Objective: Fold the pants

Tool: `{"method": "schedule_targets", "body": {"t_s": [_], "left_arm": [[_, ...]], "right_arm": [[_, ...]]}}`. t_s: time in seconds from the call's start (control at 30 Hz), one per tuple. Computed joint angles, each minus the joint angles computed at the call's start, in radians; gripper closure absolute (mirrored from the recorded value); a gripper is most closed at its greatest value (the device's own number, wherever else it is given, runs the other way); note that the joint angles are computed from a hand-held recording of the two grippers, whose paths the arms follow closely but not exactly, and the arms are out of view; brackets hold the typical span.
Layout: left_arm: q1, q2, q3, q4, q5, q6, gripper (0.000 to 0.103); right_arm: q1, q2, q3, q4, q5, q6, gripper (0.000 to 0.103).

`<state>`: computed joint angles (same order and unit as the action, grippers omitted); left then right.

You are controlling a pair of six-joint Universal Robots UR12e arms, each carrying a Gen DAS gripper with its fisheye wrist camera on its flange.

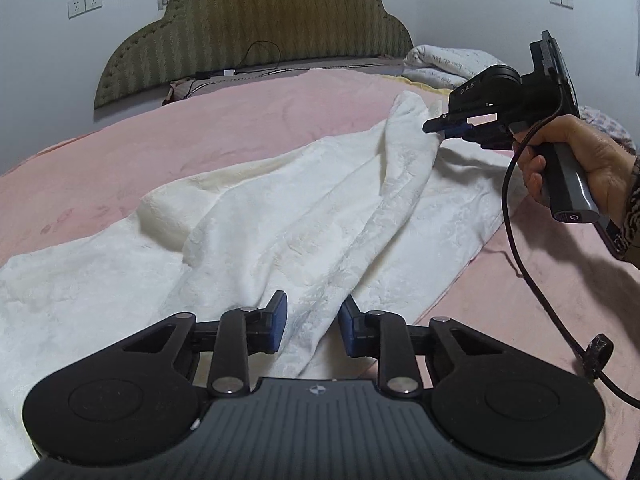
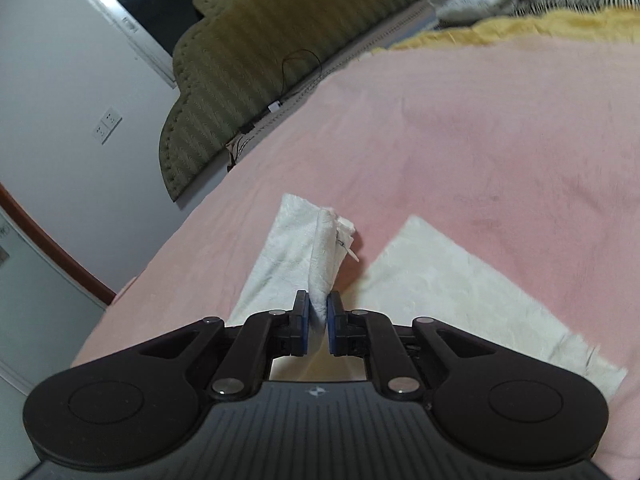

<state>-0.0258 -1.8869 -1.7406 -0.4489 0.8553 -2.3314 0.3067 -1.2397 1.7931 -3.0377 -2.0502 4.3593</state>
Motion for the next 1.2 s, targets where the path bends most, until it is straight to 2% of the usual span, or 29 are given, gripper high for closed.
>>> {"method": "schedule_targets", "body": {"t_s": [0.07, 0.13, 0.2, 0.27, 0.3, 0.37, 0.43, 0.57, 0.63, 0.67, 0.7, 0.77, 0.8, 0.87, 0.97, 1.1, 1.2], "left_arm": [[-0.006, 0.000, -0.007, 0.028, 0.012, 0.007, 0.071], [-0.012, -0.001, -0.009, 0.046, 0.023, 0.011, 0.072], [-0.017, -0.002, -0.013, 0.065, 0.033, 0.009, 0.079], [-0.021, -0.004, -0.015, 0.080, 0.040, -0.003, 0.083], [-0.022, -0.006, -0.012, 0.078, 0.042, -0.014, 0.088], [-0.023, -0.009, -0.007, 0.078, 0.047, -0.059, 0.091], [-0.021, -0.016, -0.001, 0.129, 0.055, -0.159, 0.093], [-0.008, -0.036, -0.001, 0.372, 0.059, -0.400, 0.093], [0.004, -0.034, -0.001, 0.414, 0.014, -0.433, 0.093], [0.007, -0.028, -0.004, 0.397, -0.010, -0.396, 0.093], [0.008, -0.019, -0.009, 0.357, -0.031, -0.331, 0.092], [0.007, 0.003, -0.031, 0.253, -0.062, -0.169, 0.092], [0.006, 0.012, -0.042, 0.213, -0.067, -0.102, 0.092], [0.000, 0.023, -0.069, 0.185, -0.060, -0.009, 0.092], [0.001, 0.023, -0.069, 0.150, -0.061, 0.025, 0.092], [0.017, 0.020, -0.047, 0.086, -0.095, 0.042, 0.092], [0.020, 0.024, -0.049, 0.058, -0.099, 0.096, 0.092]], "right_arm": [[-0.007, 0.004, 0.007, -0.007, 0.022, 0.046, 0.078], [-0.011, 0.016, 0.016, -0.077, 0.024, 0.052, 0.077], [-0.012, 0.022, 0.016, -0.102, 0.015, 0.046, 0.077], [-0.018, 0.023, 0.020, -0.132, 0.027, 0.056, 0.094], [-0.022, 0.023, 0.017, -0.137, 0.035, 0.055, 0.094], [-0.035, 0.027, -0.004, -0.151, 0.066, 0.036, 0.095], [-0.039, 0.034, -0.043, -0.184, 0.074, -0.046, 0.096], [-0.012, 0.063, -0.116, -0.413, 0.014, -0.358, 0.096], [0.008, 0.053, -0.108, -0.418, -0.052, -0.410, 0.096], [0.017, 0.037, -0.086, -0.373, -0.096, -0.383, 0.096], [0.024, 0.016, -0.057, -0.289, -0.133, -0.316, 0.096], [0.031, -0.032, 0.008, -0.101, -0.159, -0.123, 0.096], [0.035, -0.049, 0.040, -0.056, -0.159, -0.030, 0.096], [0.049, -0.068, 0.082, -0.011, -0.166, 0.086, 0.096], [0.079, -0.076, 0.097, 0.028, -0.216, 0.132, 0.096], [0.110, -0.086, 0.095, 0.056, -0.279, 0.136, 0.096], [0.117, -0.104, 0.097, 0.136, -0.290, 0.120, 0.096]]}}
